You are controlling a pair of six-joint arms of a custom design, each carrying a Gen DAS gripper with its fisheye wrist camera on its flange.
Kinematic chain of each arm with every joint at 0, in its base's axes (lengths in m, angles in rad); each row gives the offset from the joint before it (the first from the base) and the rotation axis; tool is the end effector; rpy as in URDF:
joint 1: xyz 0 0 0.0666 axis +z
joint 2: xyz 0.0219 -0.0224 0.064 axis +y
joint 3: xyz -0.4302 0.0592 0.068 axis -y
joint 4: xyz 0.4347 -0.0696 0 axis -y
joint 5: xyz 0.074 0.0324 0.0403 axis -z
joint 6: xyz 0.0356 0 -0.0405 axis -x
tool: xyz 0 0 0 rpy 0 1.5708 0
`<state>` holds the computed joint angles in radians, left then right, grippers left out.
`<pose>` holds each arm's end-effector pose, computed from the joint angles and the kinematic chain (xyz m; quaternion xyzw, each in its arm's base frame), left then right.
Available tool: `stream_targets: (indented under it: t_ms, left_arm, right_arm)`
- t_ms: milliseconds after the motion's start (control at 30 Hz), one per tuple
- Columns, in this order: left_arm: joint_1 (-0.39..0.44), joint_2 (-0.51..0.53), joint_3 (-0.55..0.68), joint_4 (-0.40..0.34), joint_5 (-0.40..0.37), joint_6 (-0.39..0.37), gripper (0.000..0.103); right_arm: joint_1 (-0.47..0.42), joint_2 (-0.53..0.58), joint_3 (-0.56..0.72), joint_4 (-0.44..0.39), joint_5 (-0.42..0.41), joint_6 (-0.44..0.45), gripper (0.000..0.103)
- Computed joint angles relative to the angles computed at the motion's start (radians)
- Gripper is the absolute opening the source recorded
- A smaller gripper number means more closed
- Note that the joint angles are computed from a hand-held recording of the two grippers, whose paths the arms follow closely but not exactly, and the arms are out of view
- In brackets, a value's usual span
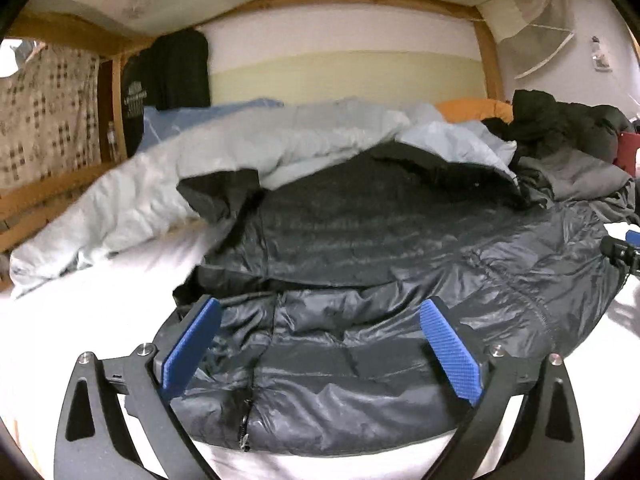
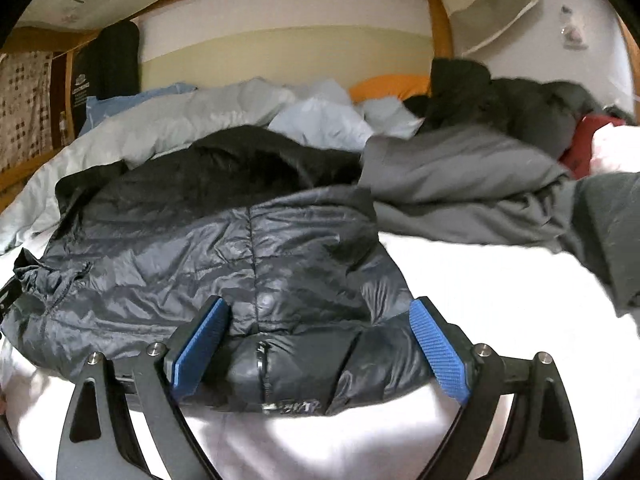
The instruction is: Fold large clothes
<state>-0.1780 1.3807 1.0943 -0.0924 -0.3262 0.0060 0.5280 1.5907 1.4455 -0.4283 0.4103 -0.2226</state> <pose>0.5181 -0.0820 0.4031 -0.0207 0.8214 0.0829 0.5639 0.5412 0.2988 0.4384 -0.0345 0.8646 0.0052 0.5012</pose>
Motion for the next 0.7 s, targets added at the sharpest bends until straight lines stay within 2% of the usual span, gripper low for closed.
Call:
stream_targets:
  t_ms: [100, 167, 233, 267, 400, 600, 633, 700]
  left_arm:
    - [-0.008, -0.027, -0.021, 0.033, -0.033, -0.012, 0.099]
    - [-0.015, -0.053, -0.045, 0.054, -0.064, -0.044, 0.1]
    - [-0.019, -0.085, -0.081, 0.083, -0.098, -0.067, 0.103]
    - [-0.02, -0.103, -0.1, 0.095, -0.106, -0.066, 0.103]
    - [-0.025, -0.148, -0.154, 0.127, -0.131, -0.066, 0.103]
    - [-0.024, -0.172, -0.172, 0.067, -0.164, -0.035, 0.103]
    - [-0.022, -0.17, -0.162, 0.029, -0.149, -0.021, 0.103]
    - [-0.018, -0.134, -0.105, -0.134, -0.117, 0.003, 0.103]
  right_arm:
    - [0.022, -0.019, 0.003, 0.026, -0.012, 0.049, 0.093]
    - [0.037, -0.03, -0.005, 0.059, 0.008, 0.105, 0.094]
    - [0.052, -0.047, -0.027, 0.092, 0.034, 0.158, 0.102]
    - [0.058, -0.054, -0.037, 0.101, 0.043, 0.17, 0.103]
    - [0.06, -0.071, -0.049, 0.065, -0.008, 0.126, 0.103]
    - [0.049, -0.094, -0.072, 0.074, -0.02, 0.108, 0.103]
    - [0.046, -0.098, -0.076, 0.078, -0.02, 0.111, 0.103]
    - [0.043, -0.101, -0.078, 0.078, -0.026, 0.116, 0.103]
